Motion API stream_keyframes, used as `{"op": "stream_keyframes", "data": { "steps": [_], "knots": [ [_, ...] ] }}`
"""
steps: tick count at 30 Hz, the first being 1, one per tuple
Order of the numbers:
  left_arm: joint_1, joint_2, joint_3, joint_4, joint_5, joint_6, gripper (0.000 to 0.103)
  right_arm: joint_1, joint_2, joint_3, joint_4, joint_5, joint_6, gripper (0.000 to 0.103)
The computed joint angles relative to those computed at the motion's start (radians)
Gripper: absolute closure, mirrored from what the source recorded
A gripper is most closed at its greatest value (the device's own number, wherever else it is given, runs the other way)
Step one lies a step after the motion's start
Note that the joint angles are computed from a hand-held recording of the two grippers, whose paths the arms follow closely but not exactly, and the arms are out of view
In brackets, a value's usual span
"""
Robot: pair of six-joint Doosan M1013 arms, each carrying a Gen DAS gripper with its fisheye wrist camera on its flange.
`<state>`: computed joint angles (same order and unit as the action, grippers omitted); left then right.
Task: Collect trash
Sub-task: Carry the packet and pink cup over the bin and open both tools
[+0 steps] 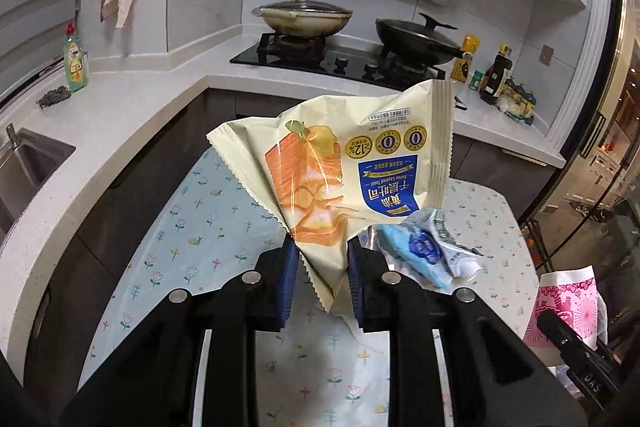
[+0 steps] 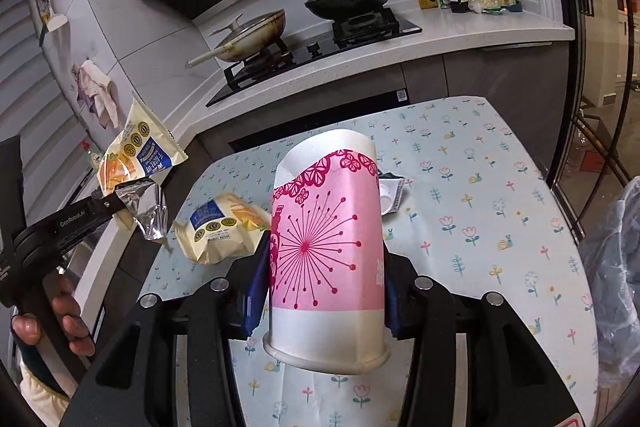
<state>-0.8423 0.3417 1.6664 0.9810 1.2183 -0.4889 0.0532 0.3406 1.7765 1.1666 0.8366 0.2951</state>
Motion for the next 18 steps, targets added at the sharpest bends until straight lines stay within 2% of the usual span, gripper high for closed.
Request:
{"op": "stream_keyframes", "data": {
  "steps": [7, 18],
  "knots": [
    [-0.027, 0.045, -0.102, 0.048, -0.054, 0.088, 0.081, -0.067, -0.023, 0.006, 0.055, -0.005, -0.022, 0.058],
    [-0.045, 0.166, -0.297, 0.044, -0.182, 0.274, 0.081, -0.164, -0.012, -0.014, 0.083, -0.043, 0.015, 0.058]
  ]
}}
